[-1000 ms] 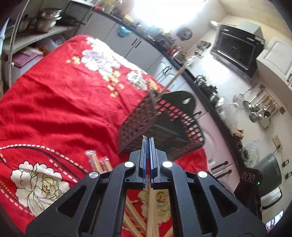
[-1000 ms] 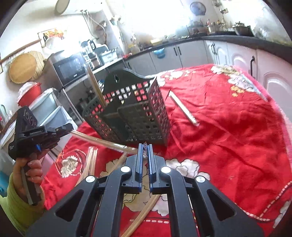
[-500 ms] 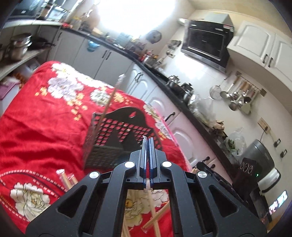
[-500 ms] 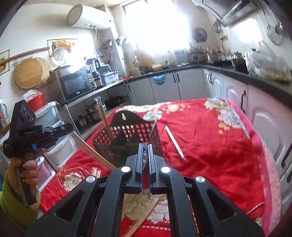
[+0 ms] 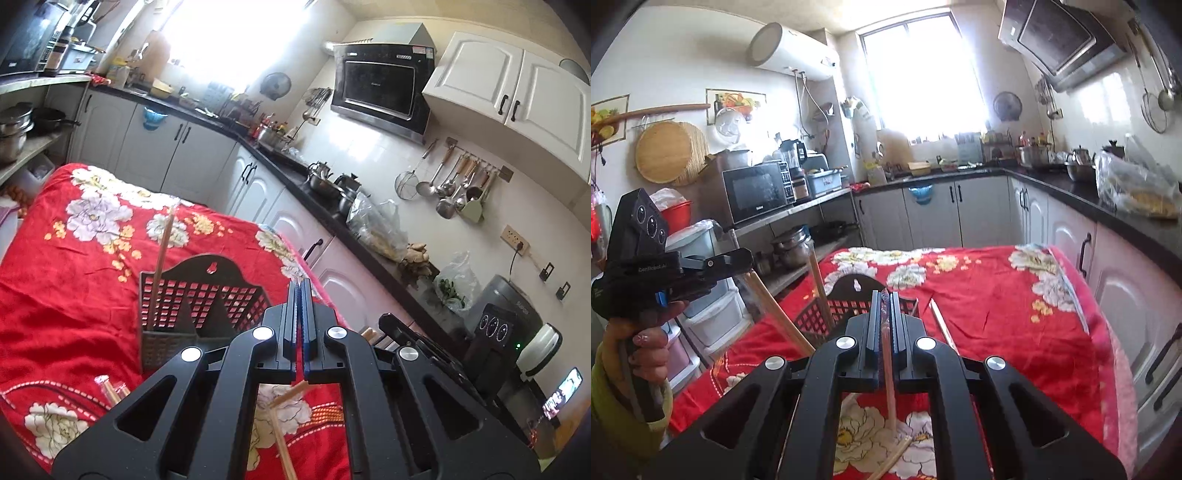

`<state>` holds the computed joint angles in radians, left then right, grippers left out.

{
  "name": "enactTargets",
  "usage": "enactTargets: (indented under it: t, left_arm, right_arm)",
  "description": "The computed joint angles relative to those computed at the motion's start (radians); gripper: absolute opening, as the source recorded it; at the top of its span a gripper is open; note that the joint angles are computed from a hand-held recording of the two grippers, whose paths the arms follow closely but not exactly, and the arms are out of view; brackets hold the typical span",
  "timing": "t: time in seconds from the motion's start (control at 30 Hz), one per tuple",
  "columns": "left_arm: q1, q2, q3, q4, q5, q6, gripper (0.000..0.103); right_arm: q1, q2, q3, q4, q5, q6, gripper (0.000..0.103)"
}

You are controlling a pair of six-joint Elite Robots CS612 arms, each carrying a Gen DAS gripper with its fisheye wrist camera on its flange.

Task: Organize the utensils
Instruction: 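Lower the chopsticks into the caddy with the left tool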

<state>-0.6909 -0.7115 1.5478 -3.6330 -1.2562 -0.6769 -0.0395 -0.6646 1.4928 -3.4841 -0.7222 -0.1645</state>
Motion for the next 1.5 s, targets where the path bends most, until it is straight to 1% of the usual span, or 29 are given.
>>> enactTargets:
  t: [0.23,0.5,0.7,1.0,1.13,1.23,1.5]
  left_arm:
    - [-0.004,-0.01,-0.014,-0.019,0.009,0.046,0.0]
    - [-0.003,-0.018,-0.034,-0.022,0.026,0.09,0.0]
    - [0.001,-0.021,-0.052,-0.002,0.044,0.116,0.0]
    - [0.011,-0.018,-0.09,0.04,0.077,0.148,0.0]
    - [0.014,-0.018,-0.104,0.058,0.095,0.167,0.0]
    - [0.018,-0.017,-0.113,0.077,0.106,0.171,0.0]
    - [0.031,0.003,-0.139,0.129,0.103,0.137,0.0]
  right_arm:
    - [0.006,-0.001,-0.025,-0.053,0.02,0.031,0.004]
    - [0.017,-0.001,-0.059,-0.059,0.041,0.045,0.004]
    - [0.028,0.006,-0.099,-0.057,0.051,0.06,0.004]
    - [0.044,0.022,-0.176,-0.068,0.046,0.106,0.004]
    - [0.054,0.033,-0.213,-0.059,0.043,0.111,0.004]
    - [0.061,0.043,-0.238,-0.048,0.035,0.116,0.004]
    - [0.074,0.067,-0.287,0.011,0.019,0.128,0.004]
